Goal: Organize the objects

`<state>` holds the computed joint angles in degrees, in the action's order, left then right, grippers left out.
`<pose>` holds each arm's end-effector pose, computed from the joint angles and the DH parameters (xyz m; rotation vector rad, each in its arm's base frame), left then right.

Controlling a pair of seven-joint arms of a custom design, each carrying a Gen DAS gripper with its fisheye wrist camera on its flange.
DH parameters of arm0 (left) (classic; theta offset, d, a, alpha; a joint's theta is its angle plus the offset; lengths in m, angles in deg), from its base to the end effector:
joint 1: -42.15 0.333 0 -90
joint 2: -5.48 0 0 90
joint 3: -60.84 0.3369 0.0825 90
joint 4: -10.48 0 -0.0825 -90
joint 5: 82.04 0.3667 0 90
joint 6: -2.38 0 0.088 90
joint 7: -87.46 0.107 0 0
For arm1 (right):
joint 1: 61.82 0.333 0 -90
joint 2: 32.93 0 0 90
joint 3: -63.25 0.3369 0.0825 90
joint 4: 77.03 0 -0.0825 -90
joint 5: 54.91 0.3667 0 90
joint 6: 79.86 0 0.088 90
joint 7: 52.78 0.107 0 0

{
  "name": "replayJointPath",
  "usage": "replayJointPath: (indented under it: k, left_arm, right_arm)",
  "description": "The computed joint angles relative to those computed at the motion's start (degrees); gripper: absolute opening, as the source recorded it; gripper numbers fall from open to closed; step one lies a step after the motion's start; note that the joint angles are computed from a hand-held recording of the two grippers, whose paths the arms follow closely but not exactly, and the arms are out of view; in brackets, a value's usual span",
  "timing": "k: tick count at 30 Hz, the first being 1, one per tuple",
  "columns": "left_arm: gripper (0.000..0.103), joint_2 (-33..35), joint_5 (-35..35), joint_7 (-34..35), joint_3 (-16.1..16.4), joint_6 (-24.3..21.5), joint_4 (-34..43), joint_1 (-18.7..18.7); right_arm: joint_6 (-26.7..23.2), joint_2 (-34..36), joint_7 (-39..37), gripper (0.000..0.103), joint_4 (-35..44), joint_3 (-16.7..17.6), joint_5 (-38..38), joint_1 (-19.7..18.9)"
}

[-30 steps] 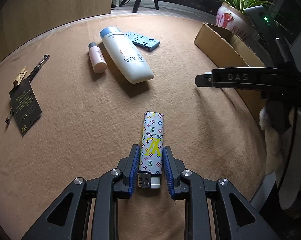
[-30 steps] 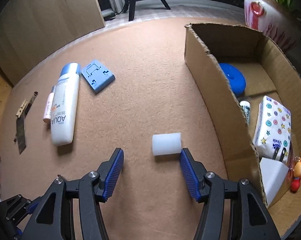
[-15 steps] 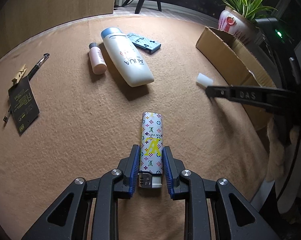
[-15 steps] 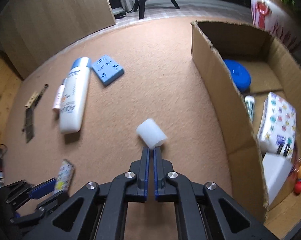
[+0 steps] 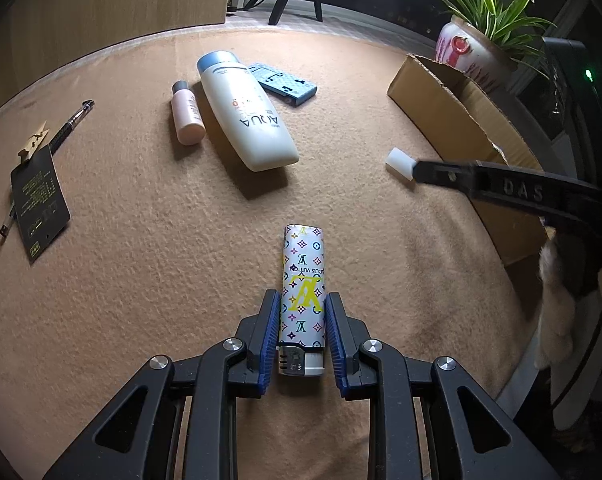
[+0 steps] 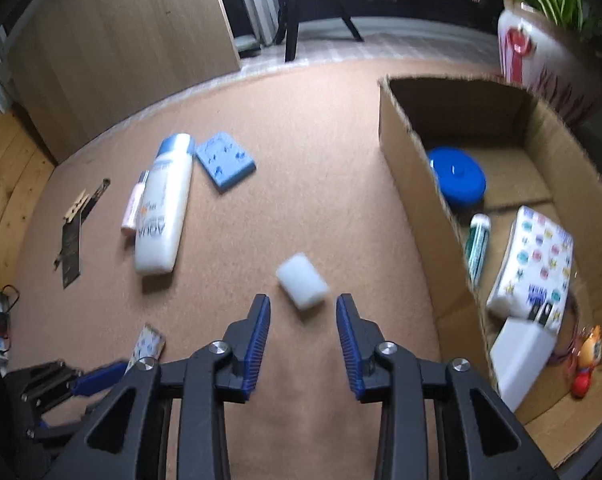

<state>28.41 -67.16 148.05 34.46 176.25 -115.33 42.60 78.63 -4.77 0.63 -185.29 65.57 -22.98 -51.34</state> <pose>0.5309 -0.2644 0.3060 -1.9760 2.2203 -0.7485 0.6504 0.1218 0.3116 -2.2035 1.5069 -0.1849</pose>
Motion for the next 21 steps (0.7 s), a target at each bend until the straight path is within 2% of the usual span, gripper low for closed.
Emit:
replayJointPath:
  k: [6, 10, 11, 13, 17, 21]
  left_arm:
    - [0.025, -0.03, -0.77, 0.08, -1.18, 0.54, -0.57, 1.39]
    - [0.025, -0.42, -0.92, -0.40, -1.31, 0.83, -1.14, 1.75]
    - [0.025, -0.48, -0.97, -0.49, -1.40, 0.91, -1.27, 1.88]
    - [0.025, -0.55, -0.96, -0.74, -1.39, 1.04, -1.44, 2.00]
    - [0.025, -0.44, -0.99, -1.23, -1.60, 1.27, -1.33, 2.23]
    - [0.025, -0.45, -0.75, -1.52, -1.72, 1.21, -1.16, 2.20]
  right_arm:
    - [-2.12, 3.84, 3.30, 0.031, 4.66, -2.70, -5.27, 2.85]
    - [-3.35, 3.60, 1.64, 0.031, 4.71, -1.18, -4.82, 0.97]
    - [-3.16, 3.42, 1.24, 0.029, 4.44, -1.07, -4.76, 0.88]
    - [-2.66, 2.90, 0.98, 0.016, 3.48, -1.57, -5.52, 1.34]
    - [-4.64, 1.87, -0.99, 0.002, 2.53, -0.13, -3.12, -0.63]
    - [-5.51, 0.41, -3.17, 0.000, 1.01, 1.37, 1.20, -2.59]
